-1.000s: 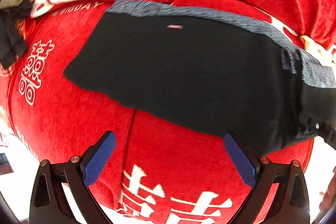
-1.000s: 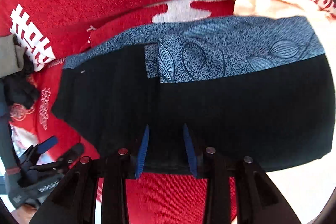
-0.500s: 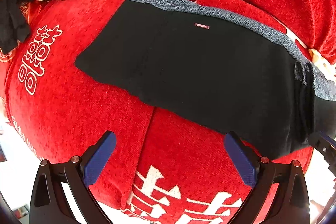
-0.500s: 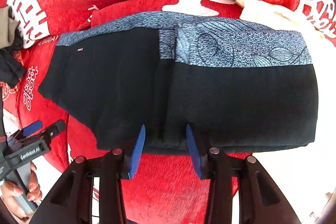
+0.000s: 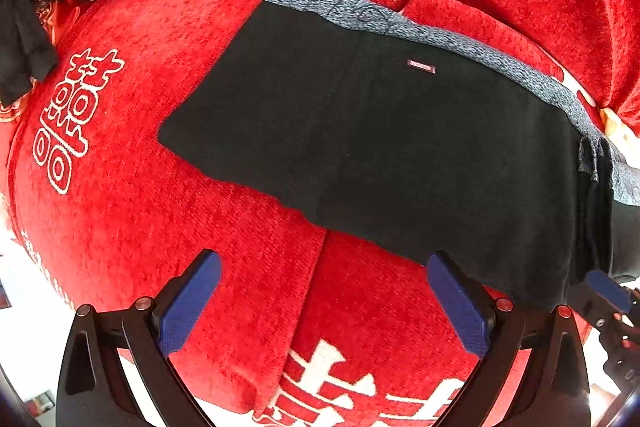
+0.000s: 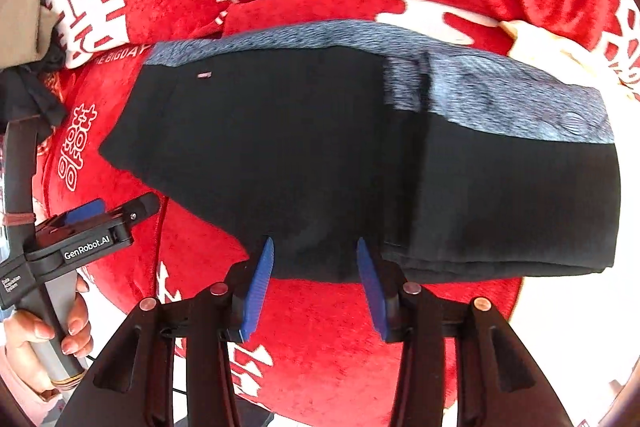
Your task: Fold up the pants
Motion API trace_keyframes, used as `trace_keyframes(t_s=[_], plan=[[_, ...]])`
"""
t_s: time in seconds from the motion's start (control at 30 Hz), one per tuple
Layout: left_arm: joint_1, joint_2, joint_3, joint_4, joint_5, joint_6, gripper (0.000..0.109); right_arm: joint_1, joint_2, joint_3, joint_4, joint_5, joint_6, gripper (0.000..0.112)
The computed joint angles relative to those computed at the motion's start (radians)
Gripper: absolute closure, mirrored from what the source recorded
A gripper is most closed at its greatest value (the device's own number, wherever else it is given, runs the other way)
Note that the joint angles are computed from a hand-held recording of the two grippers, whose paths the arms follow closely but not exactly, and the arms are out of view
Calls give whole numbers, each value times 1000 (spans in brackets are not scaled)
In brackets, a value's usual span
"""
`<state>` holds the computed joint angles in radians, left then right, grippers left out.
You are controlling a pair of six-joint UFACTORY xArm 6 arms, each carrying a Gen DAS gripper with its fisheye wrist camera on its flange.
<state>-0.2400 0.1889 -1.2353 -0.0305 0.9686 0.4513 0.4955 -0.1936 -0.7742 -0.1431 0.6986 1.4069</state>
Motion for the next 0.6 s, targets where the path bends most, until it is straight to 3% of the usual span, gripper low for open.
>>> trace_keyframes(t_s=[0.2,0.6], plan=[[43,97,-119,-78,89,25,6,2,66,-8,45,-71,-11,65],[75,207,-240,-91,112,32,6,6,91,-12,28,-83,26,58]])
